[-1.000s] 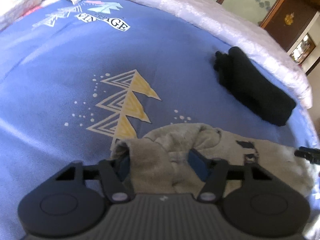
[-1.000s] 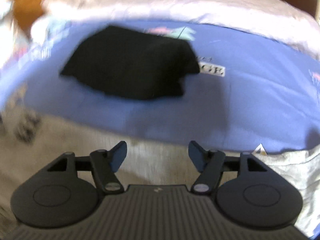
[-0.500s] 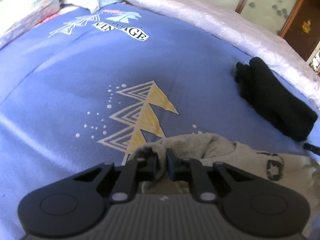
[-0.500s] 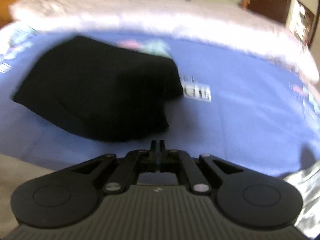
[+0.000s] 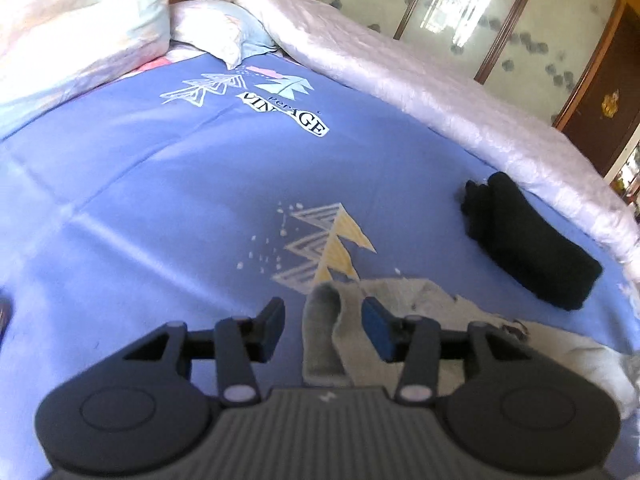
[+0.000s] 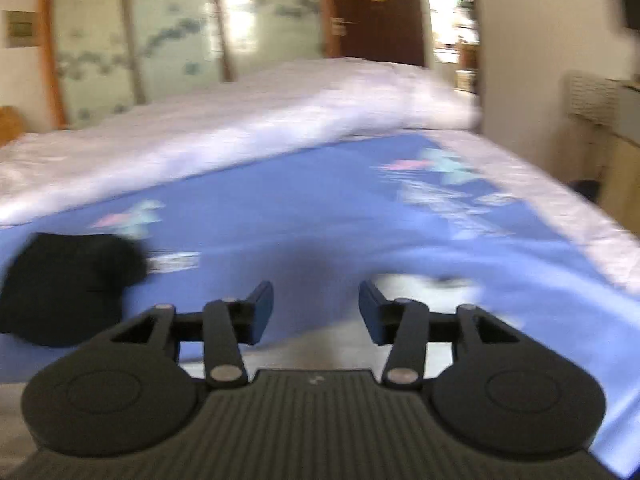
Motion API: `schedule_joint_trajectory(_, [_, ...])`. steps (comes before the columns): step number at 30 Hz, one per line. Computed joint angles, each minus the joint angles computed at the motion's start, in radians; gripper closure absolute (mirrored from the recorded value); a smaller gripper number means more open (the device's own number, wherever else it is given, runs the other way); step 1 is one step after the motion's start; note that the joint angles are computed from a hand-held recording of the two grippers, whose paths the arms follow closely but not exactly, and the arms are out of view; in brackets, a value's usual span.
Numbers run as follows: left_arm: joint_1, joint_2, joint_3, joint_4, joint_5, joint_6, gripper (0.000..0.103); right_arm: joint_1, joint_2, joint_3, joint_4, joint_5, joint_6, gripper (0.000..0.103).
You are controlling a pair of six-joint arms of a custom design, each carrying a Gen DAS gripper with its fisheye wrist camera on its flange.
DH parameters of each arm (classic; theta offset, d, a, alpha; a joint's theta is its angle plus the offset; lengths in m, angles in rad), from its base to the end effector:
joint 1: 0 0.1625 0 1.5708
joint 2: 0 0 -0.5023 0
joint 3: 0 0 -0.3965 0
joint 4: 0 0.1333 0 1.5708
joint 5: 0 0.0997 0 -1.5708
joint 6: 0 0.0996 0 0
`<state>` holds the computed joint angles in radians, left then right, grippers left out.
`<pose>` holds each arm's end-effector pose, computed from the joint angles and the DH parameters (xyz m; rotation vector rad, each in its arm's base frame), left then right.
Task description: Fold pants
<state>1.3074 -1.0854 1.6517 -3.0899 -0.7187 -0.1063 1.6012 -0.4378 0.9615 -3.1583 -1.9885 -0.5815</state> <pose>0.0240 -0.7109 0.4373 -0.3356 2.1982 -1.2788 0.1210 -0.9230 0.2201 0.4065 -2.2105 1.1344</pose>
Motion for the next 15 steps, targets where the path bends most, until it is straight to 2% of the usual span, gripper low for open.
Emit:
schedule_joint_trajectory(2, [-0.010,-0.010,0.018,0.020,0.002,-0.019,0.059,-0.015,0.023,-0.075,0.058,-0.044,-0.022,0.050])
schedule_joint_trajectory(5, [-0.027,0.002,0.016,0.062,-0.002,-0.028,0.059,-0.023,0.052,-0.162,0.231,-0.054,0.012,0.041])
schedule_joint_trajectory(7, [-0.032,0.030,-0.008,0.092,-0.010,-0.020,0.059,-0.025,0.118,-0.267,0.295,-0.084,-0.032,0.044])
schedule_joint_trajectory(8, [-0.034,0.052,-0.029,0.113,-0.006,-0.016,0.059,-0.022,0.128,-0.281,0.287,-0.130,-0.062,0.060])
schedule_joint_trajectory(9, [-0.033,0.068,-0.046,0.131,-0.008,-0.014,0.059,-0.019,0.160,-0.331,0.303,-0.175,-0.081,0.099])
schedule_joint_trajectory(10, [-0.030,0.085,-0.065,0.147,-0.012,-0.011,0.059,-0.017,0.192,-0.388,0.331,-0.229,-0.084,0.097])
schedule_joint_trajectory(11, [-0.028,0.100,-0.079,0.159,-0.012,-0.009,0.059,-0.019,0.209,-0.419,0.327,-0.245,-0.078,0.097])
schedule_joint_trajectory(13, [-0.023,0.122,-0.099,0.178,-0.010,-0.006,0.059,-0.024,0.211,-0.414,0.241,-0.200,-0.048,0.097])
schedule_joint_trajectory(15, [-0.019,0.139,-0.109,0.175,0.004,0.005,0.059,-0.035,0.201,-0.378,0.123,-0.102,-0.019,0.095])
